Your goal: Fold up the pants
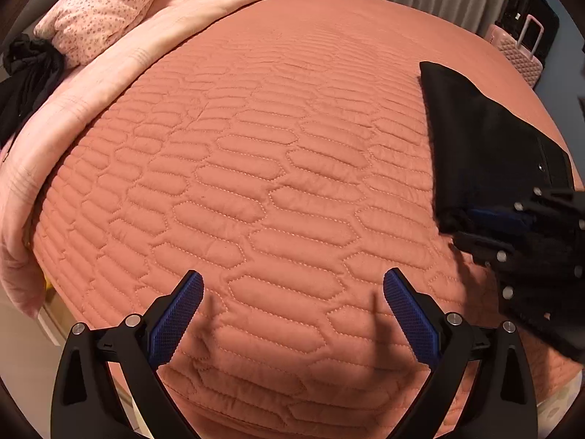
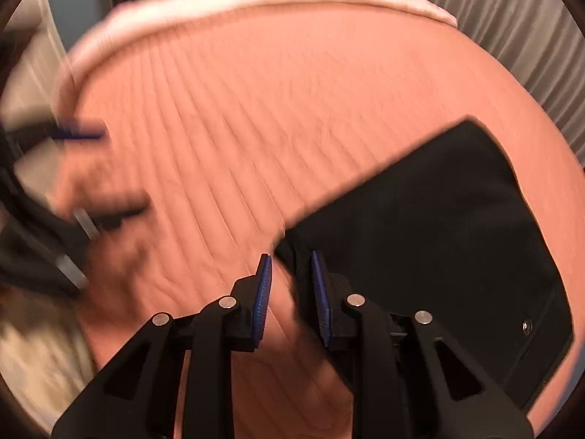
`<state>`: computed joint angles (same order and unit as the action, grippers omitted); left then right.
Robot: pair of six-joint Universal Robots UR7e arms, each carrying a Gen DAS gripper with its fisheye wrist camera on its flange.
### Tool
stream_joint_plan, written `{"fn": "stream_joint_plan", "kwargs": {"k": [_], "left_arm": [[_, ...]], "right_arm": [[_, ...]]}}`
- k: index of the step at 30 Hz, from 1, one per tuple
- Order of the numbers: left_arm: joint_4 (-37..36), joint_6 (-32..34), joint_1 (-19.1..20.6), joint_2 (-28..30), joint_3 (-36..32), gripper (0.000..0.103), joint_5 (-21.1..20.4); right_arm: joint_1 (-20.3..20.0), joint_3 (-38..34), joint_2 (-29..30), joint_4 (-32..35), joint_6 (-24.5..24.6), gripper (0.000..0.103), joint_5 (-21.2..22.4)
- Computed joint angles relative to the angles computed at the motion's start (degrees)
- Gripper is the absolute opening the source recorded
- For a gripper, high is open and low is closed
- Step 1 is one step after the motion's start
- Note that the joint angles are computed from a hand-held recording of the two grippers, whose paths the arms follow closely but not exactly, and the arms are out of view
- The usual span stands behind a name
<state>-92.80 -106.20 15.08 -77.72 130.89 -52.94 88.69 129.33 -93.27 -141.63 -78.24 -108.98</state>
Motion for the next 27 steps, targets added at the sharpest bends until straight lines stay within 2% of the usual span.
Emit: {"fn": "stream_joint_plan", "kwargs": {"k": [1, 2, 3, 4, 6, 7, 8, 9, 10, 11, 13, 14, 15, 16, 17, 18, 19, 21, 22, 24, 25, 26, 27], "left_arm": [[0.91, 0.16, 0.1, -0.42, -0.38, 0.098, 0.65], [2.06, 0.2, 0.08, -0.69, -1.03, 0.098, 1.63], [3.57, 0.42, 0.18, -1.09, -2.03, 0.098, 3.26], [3.71, 1.13, 0.47, -1.3, -2.71, 0.098, 4.49], [-0.31, 5.54, 2.06, -1.01, -4.14, 0.098, 8.1], [-2.77, 7.8, 2.95, -0.19, -4.86, 0.098, 9.6], [-6.35, 11.25, 4.14, 1.25, -5.78, 0.098, 10.97], [-11.97, 16.8, 5.73, 3.53, -6.77, 0.098, 12.15], [-17.78, 22.7, 7.34, 6.56, -7.87, 0.098, 12.98], [-21.21, 26.87, 8.76, 9.61, -9.21, 0.098, 13.1], [-20.92, 33.79, 12.8, 18.06, -14.12, 0.098, 10.54], [-21.56, 35.32, 14.29, 20.65, -14.61, 0.098, 9.43], [-23.93, 34.45, 13.99, 20.83, -13.24, 0.098, 10.72], [-26.52, 32.49, 13.64, 19.4, -11.59, 0.098, 10.85], [-26.71, 30.83, 13.91, 17.62, -11.22, 0.098, 9.04], [-25.28, 28.8, 13.74, 16.47, -11.12, 0.098, 8.86], [-23.37, 26.04, 13.11, 14.96, -10.65, 0.098, 10.09], [-25.81, 25.99, 13.21, 12.84, -8.82, 0.098, 10.86], [-30.16, 28.78, 14.51, 12.46, -8.02, 0.098, 8.78], [-41.15, 36.43, 17.68, 13.94, -7.14, 0.098, 1.99], [-43.77, 38.07, 18.17, 14.89, -6.56, 0.098, 1.51], [-44.08, 39.31, 17.25, 15.77, -6.78, 0.098, 3.44], [-45.76, 41.43, 17.42, 16.41, -6.9, 0.098, 3.17]], "right_arm": [[-0.41, -0.46, -1.58, 1.74, 2.58, 0.022, 3.16], [-0.95, -2.29, -3.02, 5.88, 7.37, 0.025, 6.65], [-2.42, -4.66, -4.66, 9.97, 10.84, 0.039, 11.26], [-4.63, -7.55, -6.52, 11.66, 15.03, 0.046, 15.6], [-8.58, -10.36, -7.77, 10.01, 20.56, 0.046, 19.2], [-11.18, -12.6, -7.55, 9.24, 24.25, 0.046, 19.72], [-12.81, -13.76, -6.78, 6.62, 26.38, 0.047, 17.83], [-14.87, -14.69, -5.09, 2.33, 27.23, 0.046, 13.54], [-16.6, -14.77, -3.75, -1.08, 26.59, 0.041, 10.78], [-20.59, -14.67, -2.69, -3.32, 23.78, 0.024, 10.41], [-23.82, -13.81, -5.16, -3.51, 19.66, 0.022, 14.47], [-23.55, -14.17, -5.71, -2.2, 20.46, 0.023, 14.08], [-22.91, -15.35, -6.07, 0.38, 22.6, 0.025, 13.8], [-22.75, -17.5, -6.7, 4.29, 26.45, 0.028, 15.49], [-23.27, -19.0, -6.9, 6.13, 28.49, 0.049, 17.48], [-24.43, -20.68, -7.16, 7.37, 30.66, 0.085, 19.87], [-26.05, -22.2, -7.02, 7.41, 33.52, 0.097, 22.15], [-28.3, -25.75, -5.39, 11.23, 36.18, 0.098, 24.63], [-29.43, -29.0, -3.29, 16.62, 38.34, 0.097, 25.98], [-30.84, -34.37, 0.48, 25.69, 40.58, 0.083, 28.03], [-30.85, -35.67, 2.16, 28.18, 39.92, 0.083, 27.59], [-31.42, -35.65, 2.71, 28.4, 38.76, 0.083, 27.19], [-31.43, -34.63, 2.65, 26.93, 38.15, 0.083, 27.11]]}}
